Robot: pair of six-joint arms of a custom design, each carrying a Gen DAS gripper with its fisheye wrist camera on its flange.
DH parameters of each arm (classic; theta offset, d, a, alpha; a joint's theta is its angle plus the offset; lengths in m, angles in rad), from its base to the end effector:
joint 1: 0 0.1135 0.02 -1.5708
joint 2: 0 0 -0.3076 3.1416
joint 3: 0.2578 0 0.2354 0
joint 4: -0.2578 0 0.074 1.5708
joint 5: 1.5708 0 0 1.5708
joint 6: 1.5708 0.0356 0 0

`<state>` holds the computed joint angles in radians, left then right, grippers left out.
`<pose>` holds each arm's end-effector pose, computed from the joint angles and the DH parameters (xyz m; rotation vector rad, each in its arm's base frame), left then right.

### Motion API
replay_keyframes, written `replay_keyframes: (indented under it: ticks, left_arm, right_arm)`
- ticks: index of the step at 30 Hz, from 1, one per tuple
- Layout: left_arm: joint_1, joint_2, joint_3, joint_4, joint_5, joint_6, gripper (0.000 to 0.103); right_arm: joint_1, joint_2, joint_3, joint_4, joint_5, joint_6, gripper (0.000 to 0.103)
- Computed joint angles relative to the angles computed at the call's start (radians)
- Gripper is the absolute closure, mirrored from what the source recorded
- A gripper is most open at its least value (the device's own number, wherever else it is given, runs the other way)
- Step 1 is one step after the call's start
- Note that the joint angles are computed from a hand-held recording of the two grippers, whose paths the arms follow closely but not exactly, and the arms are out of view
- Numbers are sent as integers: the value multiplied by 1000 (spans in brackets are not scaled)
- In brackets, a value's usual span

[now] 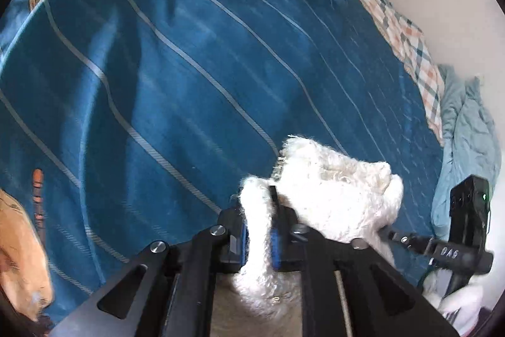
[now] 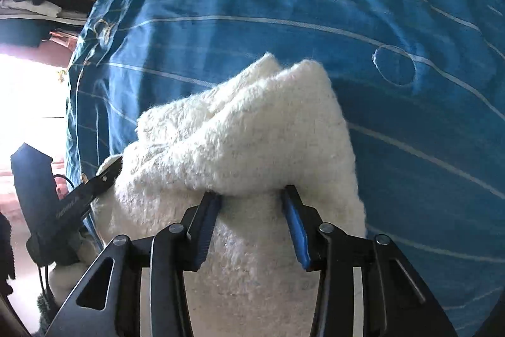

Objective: Fold large clothes

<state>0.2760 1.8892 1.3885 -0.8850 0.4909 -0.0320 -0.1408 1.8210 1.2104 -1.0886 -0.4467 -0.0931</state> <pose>0.3550 0.0831 0.2454 -0.3684 2.8016 -0.6705 0.3026 -0.0274 0.2250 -0.1149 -2.9866 -0.6966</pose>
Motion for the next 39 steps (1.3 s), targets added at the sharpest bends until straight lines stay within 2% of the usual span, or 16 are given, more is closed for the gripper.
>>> replay_keyframes:
  ticks: [3,6,8,11,15,17,21,23,25,28,30,31,32,34,37,39]
  left_arm:
    - [31,-11,84,-124,38,4,82]
    - [79,-130,83,-187,41,18,64]
    - [124,-217,44,-225,44,45,25]
    - [197,-346,-72,-268,36,59,23]
    - [283,-536,-282,-291,19,-11,23]
    - [328,-646,-371,-310,31,-39,23]
    - [325,-814,-507,-331,28,-132,23]
    - [266,-835,-568,-261,32,-228,23]
    - [210,-818,-645,-112,39,-354,23]
    - [237,-753,-712,58,56,-448,23]
    - [259,-733,-748,147,66,-551,25]
    - [263,-740,-746,157,62,-582,25]
    - [261,-744,-731,142,61,-593,25]
    - [286,-772,-686,67,72,-575,25]
    - [327,-840,-594,-129,100,-495,25]
    - [328,-858,-587,-185,117,-457,25]
  right_arm:
    - [-93,12,79,-165,-76,-172,57]
    - [-244,30,140,-338,-133,-339,35]
    - [-337,57,147,-419,-143,-453,30]
    - [-427,126,114,-442,-126,-560,29]
    - [-466,311,32,-432,-145,-714,28]
    - [-449,379,-4,-420,-172,-755,17]
    - [-382,457,-7,-439,-261,-819,11]
    - [-338,456,-11,-437,-306,-834,11]
    - [-297,438,-25,-417,-342,-834,11]
    - [-257,423,-52,-373,-392,-809,13]
    - [-249,425,-61,-361,-425,-789,24]
    - [-260,426,-68,-366,-453,-792,33]
    - [-269,422,-74,-374,-469,-796,39]
    - [-287,388,-99,-380,-495,-785,42]
    - [-291,345,-136,-379,-541,-728,45]
    - [-298,325,-155,-381,-554,-705,45]
